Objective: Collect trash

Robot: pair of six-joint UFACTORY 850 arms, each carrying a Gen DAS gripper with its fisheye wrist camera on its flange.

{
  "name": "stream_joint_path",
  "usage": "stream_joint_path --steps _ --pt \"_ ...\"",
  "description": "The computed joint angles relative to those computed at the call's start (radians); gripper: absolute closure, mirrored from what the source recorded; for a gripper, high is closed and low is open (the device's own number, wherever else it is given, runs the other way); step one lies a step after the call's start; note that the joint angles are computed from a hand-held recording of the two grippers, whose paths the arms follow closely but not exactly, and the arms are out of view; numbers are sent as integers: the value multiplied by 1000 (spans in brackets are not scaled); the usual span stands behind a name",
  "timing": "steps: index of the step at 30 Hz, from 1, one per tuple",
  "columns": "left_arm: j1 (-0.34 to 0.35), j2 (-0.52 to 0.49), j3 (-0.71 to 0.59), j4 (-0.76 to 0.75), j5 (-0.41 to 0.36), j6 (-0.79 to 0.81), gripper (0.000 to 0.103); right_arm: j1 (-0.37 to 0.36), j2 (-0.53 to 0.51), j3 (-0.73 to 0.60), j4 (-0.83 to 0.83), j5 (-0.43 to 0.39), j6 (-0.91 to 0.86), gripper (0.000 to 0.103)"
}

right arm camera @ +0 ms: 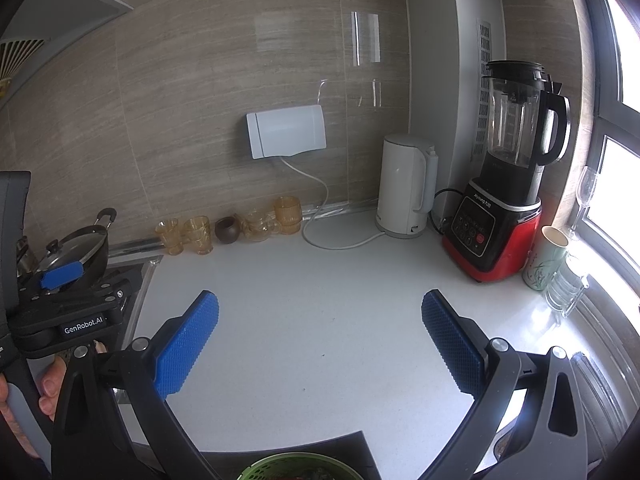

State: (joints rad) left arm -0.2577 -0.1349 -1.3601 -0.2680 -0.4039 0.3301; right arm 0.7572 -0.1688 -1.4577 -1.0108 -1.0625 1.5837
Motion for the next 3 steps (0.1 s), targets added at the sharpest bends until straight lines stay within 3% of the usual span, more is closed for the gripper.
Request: stream_joint_path --steps 3 --pt "0 1 1 -11 -3 12 8 1 -1 0 0 -2 1 2"
